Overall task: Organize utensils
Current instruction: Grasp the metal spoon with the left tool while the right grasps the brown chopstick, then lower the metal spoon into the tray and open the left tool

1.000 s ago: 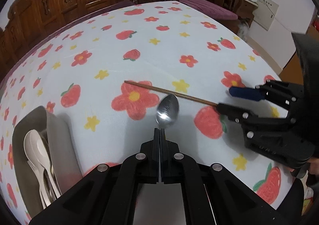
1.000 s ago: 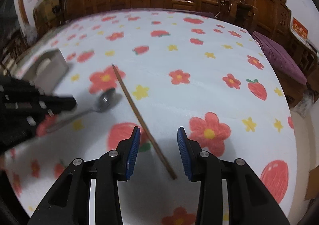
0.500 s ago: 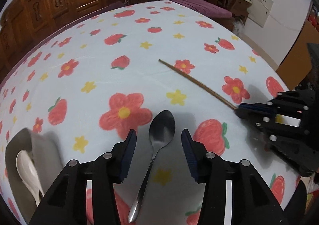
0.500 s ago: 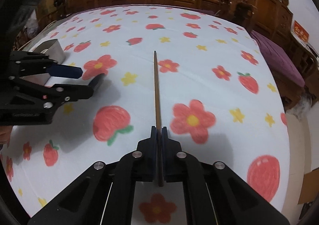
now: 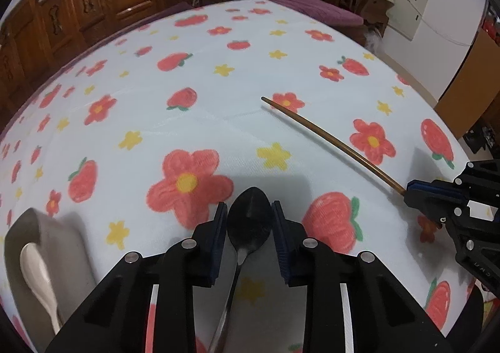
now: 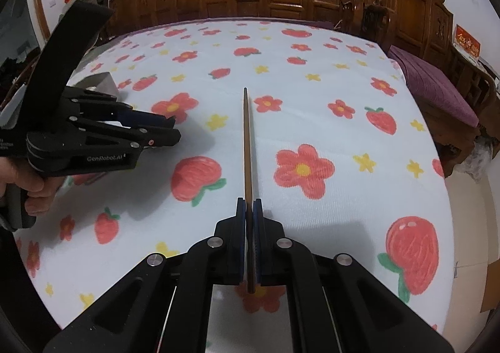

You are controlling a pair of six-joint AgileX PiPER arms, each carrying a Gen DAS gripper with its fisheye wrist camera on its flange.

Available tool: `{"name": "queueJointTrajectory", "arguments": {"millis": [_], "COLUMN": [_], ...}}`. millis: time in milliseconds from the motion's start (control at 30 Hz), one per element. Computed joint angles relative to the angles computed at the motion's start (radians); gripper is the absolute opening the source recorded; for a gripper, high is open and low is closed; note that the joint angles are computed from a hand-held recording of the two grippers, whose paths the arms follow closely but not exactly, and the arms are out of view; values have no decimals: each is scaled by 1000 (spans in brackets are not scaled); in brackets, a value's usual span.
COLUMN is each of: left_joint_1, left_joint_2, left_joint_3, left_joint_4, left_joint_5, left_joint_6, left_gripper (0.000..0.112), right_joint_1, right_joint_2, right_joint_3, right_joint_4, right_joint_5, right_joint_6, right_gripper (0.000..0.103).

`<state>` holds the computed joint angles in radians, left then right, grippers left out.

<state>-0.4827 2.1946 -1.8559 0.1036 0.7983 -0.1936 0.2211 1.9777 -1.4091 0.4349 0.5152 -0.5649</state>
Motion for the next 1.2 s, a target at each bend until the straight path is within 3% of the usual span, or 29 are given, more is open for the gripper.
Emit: {"name": "queueJointTrajectory", "arguments": {"millis": [233, 367, 667, 867, 1200], "left_joint_1": [-18, -27, -10, 67, 269], "left_joint_2": [-209, -299, -470, -547, -559], "left_joint_3": [224, 295, 372, 415, 489], "left_joint_4": [38, 65, 150, 172, 51], "left_joint_5": [-143, -180, -183, -177, -207], "left_joint_6": [-76, -113, -199, -208, -122], "left_gripper": [26, 26, 26, 26, 26], "right_joint_1": [23, 50, 129, 201, 305], "right_joint_2": [-93, -141, -226, -226, -168], "right_joint_3": [52, 72, 81, 37, -50], "right_joint_4": [-15, -69, -171, -205, -251], "right_joint_5": [-24, -36, -28, -14, 7], "right_joint_6": [48, 113, 255, 328, 409], "right_gripper": [6, 6, 6, 6, 6]}}
